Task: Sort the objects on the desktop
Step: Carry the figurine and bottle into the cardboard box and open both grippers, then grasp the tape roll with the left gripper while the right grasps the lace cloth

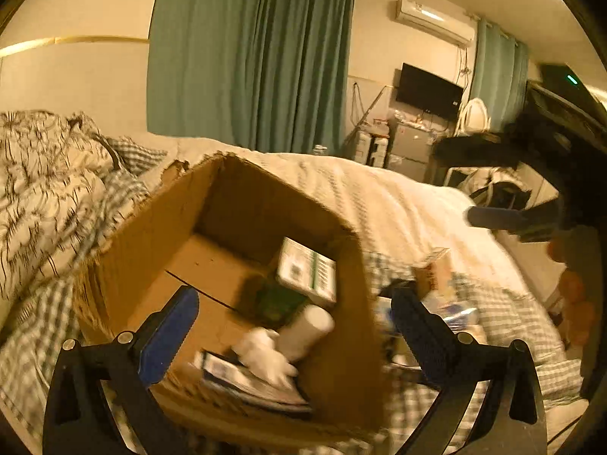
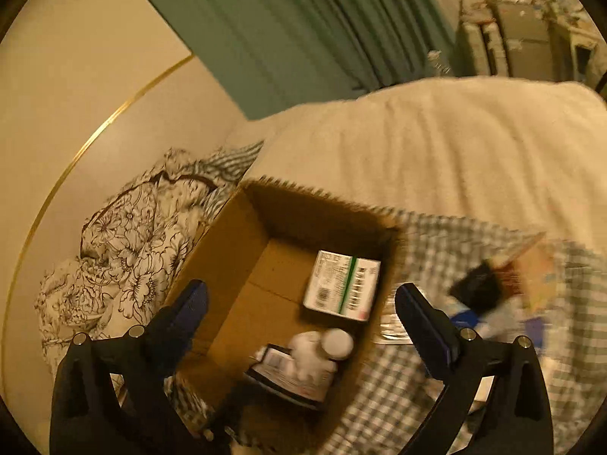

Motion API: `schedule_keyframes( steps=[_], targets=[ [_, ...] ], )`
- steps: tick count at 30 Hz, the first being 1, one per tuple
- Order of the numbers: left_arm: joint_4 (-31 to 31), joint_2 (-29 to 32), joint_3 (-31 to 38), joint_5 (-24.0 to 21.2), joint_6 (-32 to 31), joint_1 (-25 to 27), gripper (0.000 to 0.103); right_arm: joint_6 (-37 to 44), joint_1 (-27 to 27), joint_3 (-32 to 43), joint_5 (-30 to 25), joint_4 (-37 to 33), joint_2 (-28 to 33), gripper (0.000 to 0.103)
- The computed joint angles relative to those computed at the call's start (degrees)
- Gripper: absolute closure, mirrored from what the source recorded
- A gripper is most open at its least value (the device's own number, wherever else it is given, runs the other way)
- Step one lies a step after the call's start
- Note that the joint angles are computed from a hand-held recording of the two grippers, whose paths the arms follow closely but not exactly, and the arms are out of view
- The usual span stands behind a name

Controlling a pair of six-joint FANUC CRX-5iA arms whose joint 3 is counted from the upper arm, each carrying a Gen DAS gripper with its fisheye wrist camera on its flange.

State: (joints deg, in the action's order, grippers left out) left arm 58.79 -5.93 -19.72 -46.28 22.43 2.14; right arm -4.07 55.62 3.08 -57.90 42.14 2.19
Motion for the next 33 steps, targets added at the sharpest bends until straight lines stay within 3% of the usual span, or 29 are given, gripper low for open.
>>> schedule_keyframes(
  steps=[6,11,14,17,22,26,30,32,33],
  targets=[
    [0.2,-5.1,-3.0,-7.2,3.1,0.6,0.000,0.6,10.9,-3.9,-16.6,5.5,-8.4,0.004],
    [-1.4,-10.0,-9.4,-4.6,0.7,-3.5,0.000,-2.9,18.7,-11.2,-26.3,7.5,-13.2,0.004],
    [-4.0,-12.1,-13.6,-0.8,0.3,-7.1,0.000,-11.4,19.8,-20.4,-23.8,4.6,-18.3,0.004],
    [-8.3,-12.2,-15.8,2.0,2.0,-10.5,0.000,-13.7,16.3,-26.1,-16.0,-2.1,-22.1,0.004],
    [-15.7,-10.2,-14.5,3.8,9.2,-13.5,0.000,-11.7,8.1,-29.5,-6.0,-6.2,-21.9,0.004],
    [-20.2,-7.8,-12.3,3.9,15.5,-14.2,0.000,-5.3,4.3,-28.2,-2.6,-9.8,-18.2,0.006],
    [-20.1,-5.3,-11.1,4.9,22.0,-14.1,0.000,-0.1,0.8,-28.4,-0.4,-15.7,-16.7,0.034],
    [-18.3,-3.5,-10.4,5.5,22.9,-14.6,0.000,2.4,-0.5,-28.9,-0.3,-17.1,-16.3,0.052],
    [-18.4,-2.8,-9.8,6.3,23.7,-15.1,0.000,2.9,-1.1,-29.6,0.9,-17.5,-16.9,0.067]
  ],
)
